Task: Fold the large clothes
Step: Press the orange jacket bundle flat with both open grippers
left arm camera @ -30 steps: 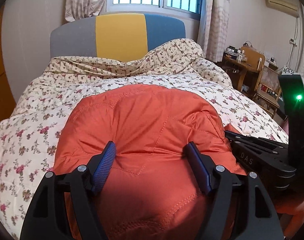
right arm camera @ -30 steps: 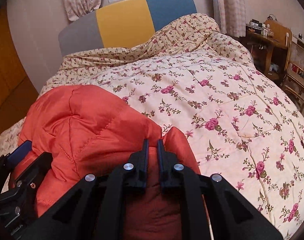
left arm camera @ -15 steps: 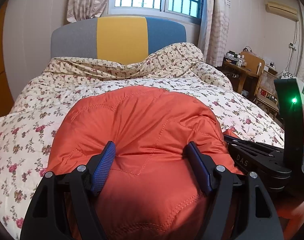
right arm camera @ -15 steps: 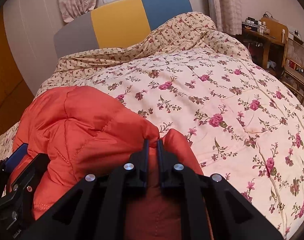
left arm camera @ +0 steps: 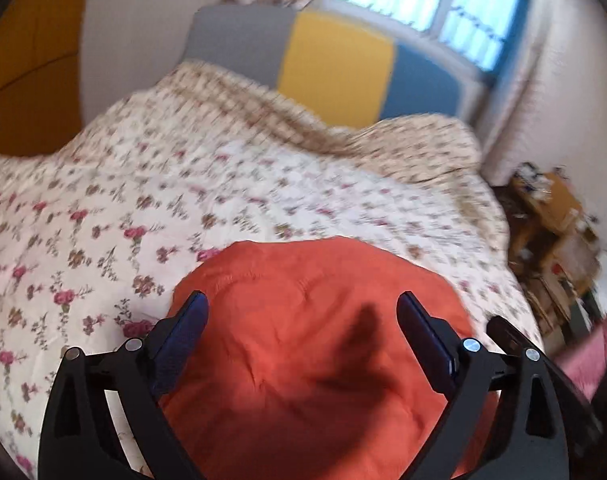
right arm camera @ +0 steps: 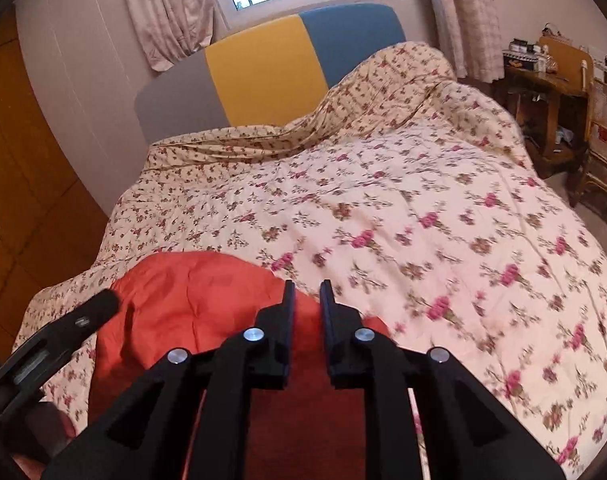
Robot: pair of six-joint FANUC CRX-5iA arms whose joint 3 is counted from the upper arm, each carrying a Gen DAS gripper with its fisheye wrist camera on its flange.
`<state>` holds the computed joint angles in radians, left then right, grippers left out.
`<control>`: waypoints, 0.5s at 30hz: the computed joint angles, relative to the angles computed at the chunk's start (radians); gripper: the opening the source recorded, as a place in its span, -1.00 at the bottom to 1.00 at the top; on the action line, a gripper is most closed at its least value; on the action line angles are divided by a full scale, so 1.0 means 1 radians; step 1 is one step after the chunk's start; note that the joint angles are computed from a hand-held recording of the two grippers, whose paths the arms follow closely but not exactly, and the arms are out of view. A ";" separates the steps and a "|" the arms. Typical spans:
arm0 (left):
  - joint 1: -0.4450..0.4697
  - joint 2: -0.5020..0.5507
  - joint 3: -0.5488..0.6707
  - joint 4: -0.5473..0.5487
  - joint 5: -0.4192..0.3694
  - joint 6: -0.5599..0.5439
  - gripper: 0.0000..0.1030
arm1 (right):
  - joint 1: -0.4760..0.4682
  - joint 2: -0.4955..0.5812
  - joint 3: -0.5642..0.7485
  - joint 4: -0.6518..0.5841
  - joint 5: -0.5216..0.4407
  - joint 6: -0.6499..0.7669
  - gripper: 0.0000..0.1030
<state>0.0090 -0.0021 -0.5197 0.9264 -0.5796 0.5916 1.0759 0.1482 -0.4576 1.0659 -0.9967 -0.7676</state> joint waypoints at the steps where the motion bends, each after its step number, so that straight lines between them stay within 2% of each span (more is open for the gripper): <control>1: -0.004 0.037 0.051 -0.083 -0.014 0.089 0.83 | -0.025 0.005 0.003 -0.001 0.048 0.006 -0.60; 2: -0.018 0.065 0.088 -0.157 -0.003 0.144 0.85 | -0.040 0.011 0.004 0.001 0.075 0.001 -0.58; 4: -0.041 0.081 0.105 -0.242 0.044 0.163 0.89 | -0.075 0.038 0.009 -0.013 0.143 0.000 -0.58; 6: -0.064 0.079 0.081 -0.261 0.104 0.114 0.93 | -0.084 0.067 0.021 -0.051 0.165 0.024 -0.62; 8: -0.097 0.056 0.011 -0.206 0.220 0.024 0.93 | -0.080 0.092 0.033 -0.069 0.153 0.027 -0.62; 10: -0.116 0.056 -0.022 -0.138 0.271 -0.045 0.93 | -0.081 0.106 0.041 -0.085 0.146 0.043 -0.62; 15: -0.120 0.095 -0.005 -0.141 0.275 -0.046 0.93 | -0.101 0.128 0.038 -0.092 0.178 0.029 -0.62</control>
<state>-0.1110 0.0932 -0.5252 0.7849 -0.3047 0.5454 0.9744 0.2759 -0.4196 0.9735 -0.8187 -0.7381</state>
